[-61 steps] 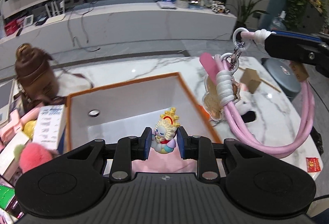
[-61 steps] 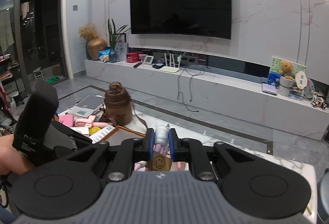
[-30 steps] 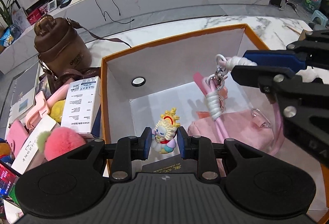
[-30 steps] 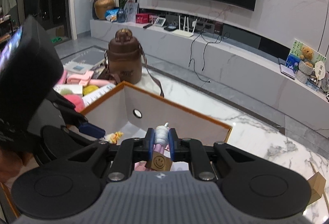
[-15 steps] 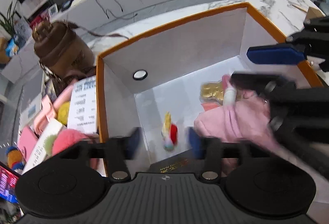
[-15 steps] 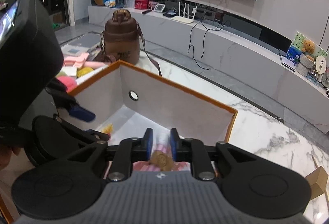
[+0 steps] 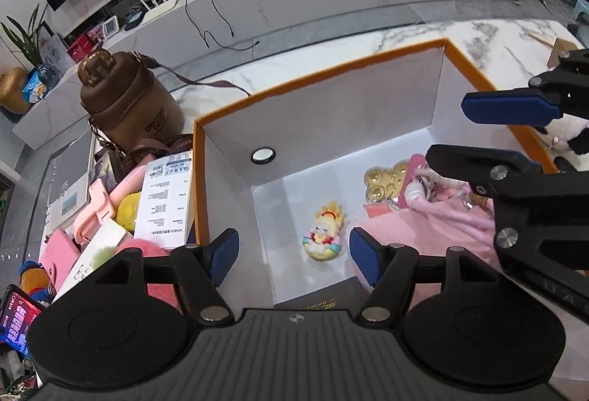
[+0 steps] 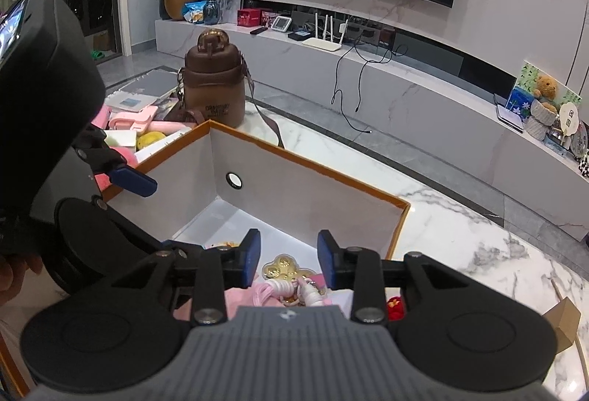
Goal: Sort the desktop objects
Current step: 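Open both grippers to drop the keychains into the box, then grasp the orange crocheted ball with the right gripper while the left gripper returns over the table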
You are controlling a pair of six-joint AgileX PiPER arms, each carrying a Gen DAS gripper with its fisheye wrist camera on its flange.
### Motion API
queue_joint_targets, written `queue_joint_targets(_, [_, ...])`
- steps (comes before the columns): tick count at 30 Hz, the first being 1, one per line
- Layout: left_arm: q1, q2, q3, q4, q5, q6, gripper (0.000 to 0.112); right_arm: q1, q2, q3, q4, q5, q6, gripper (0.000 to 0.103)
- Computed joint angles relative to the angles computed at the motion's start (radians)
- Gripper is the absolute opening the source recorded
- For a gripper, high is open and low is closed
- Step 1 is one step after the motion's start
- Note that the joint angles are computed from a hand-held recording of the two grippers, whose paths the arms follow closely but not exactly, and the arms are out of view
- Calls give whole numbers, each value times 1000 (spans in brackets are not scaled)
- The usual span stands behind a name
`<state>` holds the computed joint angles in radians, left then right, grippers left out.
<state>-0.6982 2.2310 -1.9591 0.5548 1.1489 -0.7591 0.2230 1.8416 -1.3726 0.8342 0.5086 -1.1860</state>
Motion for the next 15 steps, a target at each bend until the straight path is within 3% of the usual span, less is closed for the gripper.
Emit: queue_joint_targets(15, [-3,-99,90,55,-144,-228,80,-160,-71,38,116,73,-104,44])
